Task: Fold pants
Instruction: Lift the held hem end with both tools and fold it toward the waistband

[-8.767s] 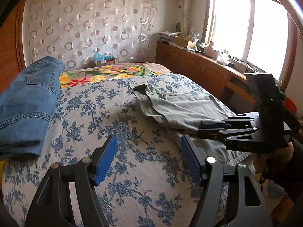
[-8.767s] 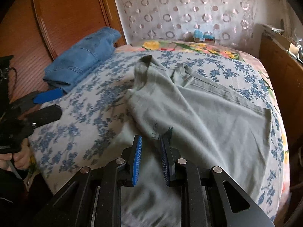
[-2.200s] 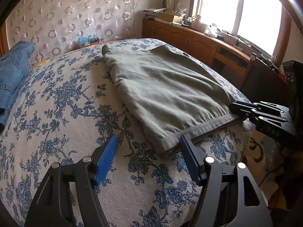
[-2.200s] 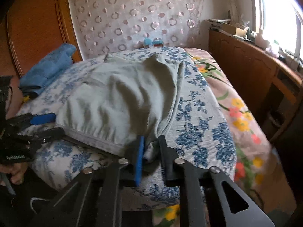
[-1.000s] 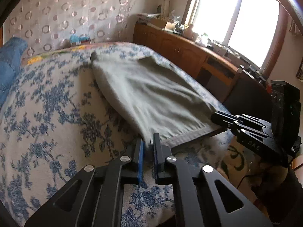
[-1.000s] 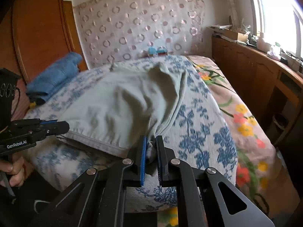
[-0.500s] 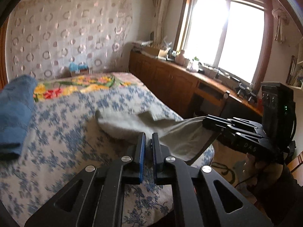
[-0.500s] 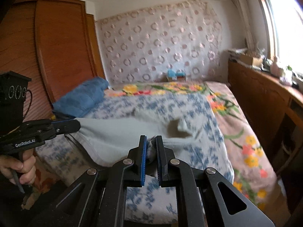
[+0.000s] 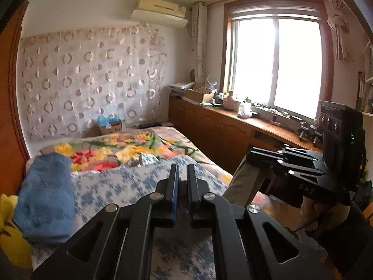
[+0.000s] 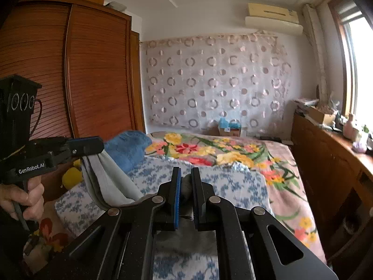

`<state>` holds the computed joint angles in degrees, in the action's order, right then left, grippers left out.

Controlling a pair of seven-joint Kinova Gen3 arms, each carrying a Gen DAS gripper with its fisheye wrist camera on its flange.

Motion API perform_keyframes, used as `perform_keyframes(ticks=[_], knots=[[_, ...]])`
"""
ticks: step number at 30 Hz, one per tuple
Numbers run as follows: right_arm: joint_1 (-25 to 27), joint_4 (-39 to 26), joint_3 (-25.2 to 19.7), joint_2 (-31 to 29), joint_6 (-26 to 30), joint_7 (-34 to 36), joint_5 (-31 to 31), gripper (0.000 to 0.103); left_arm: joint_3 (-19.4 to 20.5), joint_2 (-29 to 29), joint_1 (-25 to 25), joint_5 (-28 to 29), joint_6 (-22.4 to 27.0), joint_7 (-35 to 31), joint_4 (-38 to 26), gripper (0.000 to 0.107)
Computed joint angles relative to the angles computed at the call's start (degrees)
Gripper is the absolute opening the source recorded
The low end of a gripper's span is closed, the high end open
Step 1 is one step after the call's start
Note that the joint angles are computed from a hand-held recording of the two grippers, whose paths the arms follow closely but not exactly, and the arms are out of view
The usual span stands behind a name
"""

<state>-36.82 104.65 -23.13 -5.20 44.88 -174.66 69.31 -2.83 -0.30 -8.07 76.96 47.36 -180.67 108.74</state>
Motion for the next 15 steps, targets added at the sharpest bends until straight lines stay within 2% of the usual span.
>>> perform_keyframes(ticks=[4,7,11,13,15], knots=[[0.5,-3.2,2.0,3.7,-1.3,4.0,1.3,0.008,1.3,1.9,1.1,-0.2,-7.0,-0.1,-3.2,0.007],[0.2,-7.3,4.9,7.6,-2.3,8.6,-0.2,0.008,2.4,5.3,1.3,-2.8,-10.0,3.3,-7.7,0.006],[-1.2,-16.3,8.6,13.6,-1.4,16.1,-3.1,0.008,4.5,9.3,1.8,-9.4,-15.3,10.5,-14.3,0.006],[-2.3,-19.7,10.4,15.8,-0.9,17.3,-2.9,0.008,5.3,9.9,2.5,-12.7,-18.8,13.4,-16.3,0.006],[-4.7,-22.1,12.4,17.5,0.6,16.3,-0.8,0.008,7.3,10.1,0.6,-13.1,-20.1,14.7,-17.4,0.006]])
